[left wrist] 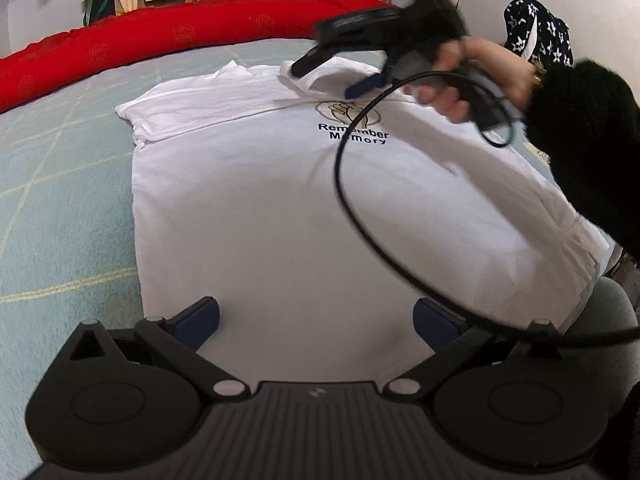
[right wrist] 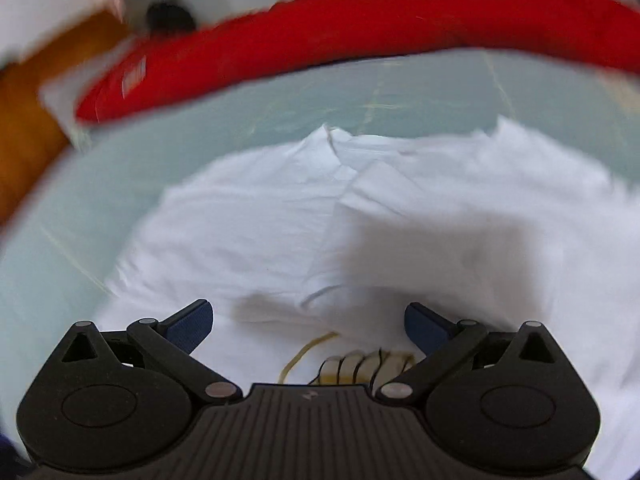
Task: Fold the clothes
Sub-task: 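Carry the gripped sleeve with the right tool across the shirt toward the collar, then lower the sleeve onto the shirt body and open the right tool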
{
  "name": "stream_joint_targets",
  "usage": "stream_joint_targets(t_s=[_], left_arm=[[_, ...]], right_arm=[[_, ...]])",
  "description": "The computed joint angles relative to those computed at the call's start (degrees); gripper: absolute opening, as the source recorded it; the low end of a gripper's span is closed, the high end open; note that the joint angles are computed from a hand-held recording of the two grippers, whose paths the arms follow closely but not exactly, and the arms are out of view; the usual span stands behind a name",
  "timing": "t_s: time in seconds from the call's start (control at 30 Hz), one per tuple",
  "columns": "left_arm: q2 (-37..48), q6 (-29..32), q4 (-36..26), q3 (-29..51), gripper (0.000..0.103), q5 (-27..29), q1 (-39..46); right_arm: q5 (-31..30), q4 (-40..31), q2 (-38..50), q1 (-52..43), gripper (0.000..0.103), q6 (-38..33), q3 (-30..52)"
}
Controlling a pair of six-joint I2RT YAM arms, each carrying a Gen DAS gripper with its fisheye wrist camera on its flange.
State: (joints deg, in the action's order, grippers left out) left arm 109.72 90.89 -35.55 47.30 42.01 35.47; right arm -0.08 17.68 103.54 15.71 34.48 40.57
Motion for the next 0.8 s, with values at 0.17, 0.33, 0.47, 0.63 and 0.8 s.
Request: stream_joint_targets(t_s=[0.17,0.33,0.47,0.63,0.8], left_arm=[[1.2,-0.7,-1.0,1.6,0.102,0.5,-0.2],[0.4,-1.8,-0.1,0.7,0.102,0.6,-0.3],[-0.2,-2.0,0.3,-0.2,0.102,0.4,-0.1],[-0.5,-2.0,0.3,-0.3,0.102,0.2,-0.2],[0.1,-1.2,-1.1,0.4,0.102,0.6,0.4]], right_arm=[[-9.0,8.8,-9.6,-4.7,0.103,5.8,-13.5],[-6.0,11.8,-16.9,-10.1,0.103,6.7,-19.3],[-8.2,15.5,-9.7,-15.2,0.103,7.6,-16.1],[-9.1,16.6,-1.1,-14.9,0.103,9.5,-10.1],[-14.4,20.3,4.9,-12.3,0.103,11.4,-3.6]])
